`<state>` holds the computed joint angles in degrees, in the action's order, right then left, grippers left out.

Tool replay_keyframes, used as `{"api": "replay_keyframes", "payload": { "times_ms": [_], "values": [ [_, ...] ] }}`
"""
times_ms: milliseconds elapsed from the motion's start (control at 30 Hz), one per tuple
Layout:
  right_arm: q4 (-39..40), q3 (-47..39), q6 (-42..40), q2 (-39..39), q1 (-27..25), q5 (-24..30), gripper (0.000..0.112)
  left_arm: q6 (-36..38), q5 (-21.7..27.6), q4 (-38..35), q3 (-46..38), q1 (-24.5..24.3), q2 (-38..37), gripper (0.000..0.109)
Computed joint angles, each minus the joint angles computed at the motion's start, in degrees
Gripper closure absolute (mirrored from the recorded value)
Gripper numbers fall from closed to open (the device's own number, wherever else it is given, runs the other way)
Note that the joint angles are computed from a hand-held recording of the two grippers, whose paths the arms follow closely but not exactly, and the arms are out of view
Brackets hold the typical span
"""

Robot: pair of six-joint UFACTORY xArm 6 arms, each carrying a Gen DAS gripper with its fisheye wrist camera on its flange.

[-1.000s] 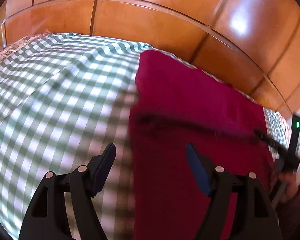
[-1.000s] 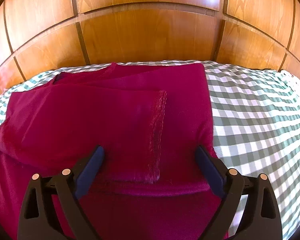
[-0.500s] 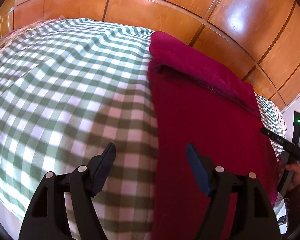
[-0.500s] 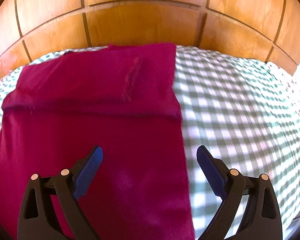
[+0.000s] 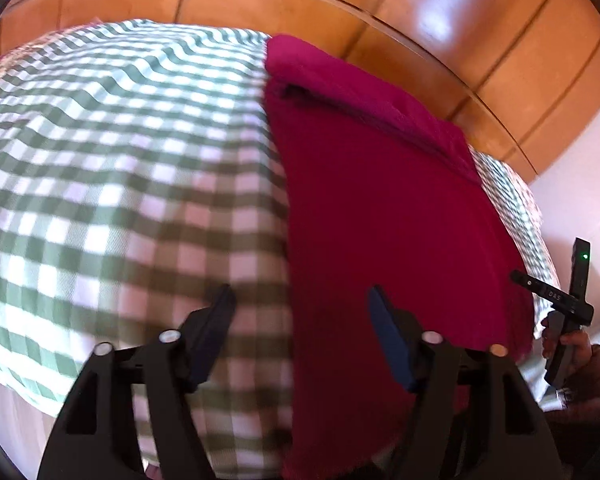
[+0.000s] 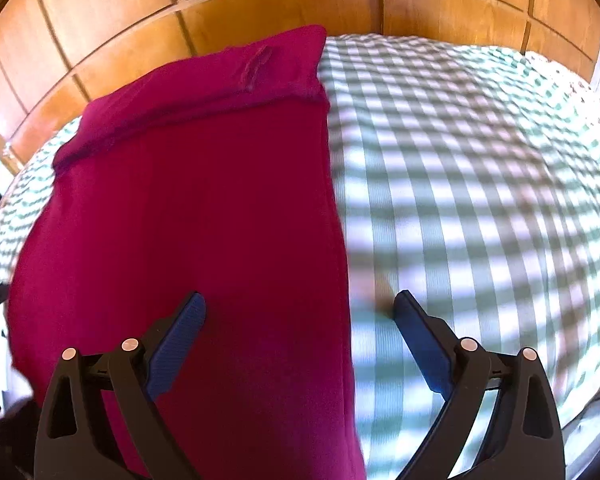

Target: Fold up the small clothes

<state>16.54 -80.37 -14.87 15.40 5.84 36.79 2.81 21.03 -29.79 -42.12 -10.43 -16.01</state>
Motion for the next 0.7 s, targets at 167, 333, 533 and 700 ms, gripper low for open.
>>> {"api": "replay_keyframes", "payload": {
  "times_ms": [167,333,533,700],
  "values": [
    [1.6,9.2,-4.6,-7.6,0.1,2.0,0.028,7.5,5.9,-6.3,1.7,-1.1,-3.0,0.064],
    [0.0,13.4,-6.3,-11.9,0.6,3.1,0.093,6.5,8.7,-1.7,1.5,-2.9,-2.9,0.097],
    [13.5,7.1,-12.3,-10.5,-1.0,7.7,0.101,16.9,10.4,-17.3,-0.1,-0.2,-5.3,0.099],
    [20.0,-2.4,-10.9,-3.9,-1.4,7.5,0.101,24.0,11.6,-29.1,-6.5,2.6,-0.5,0.099]
  ]
}}
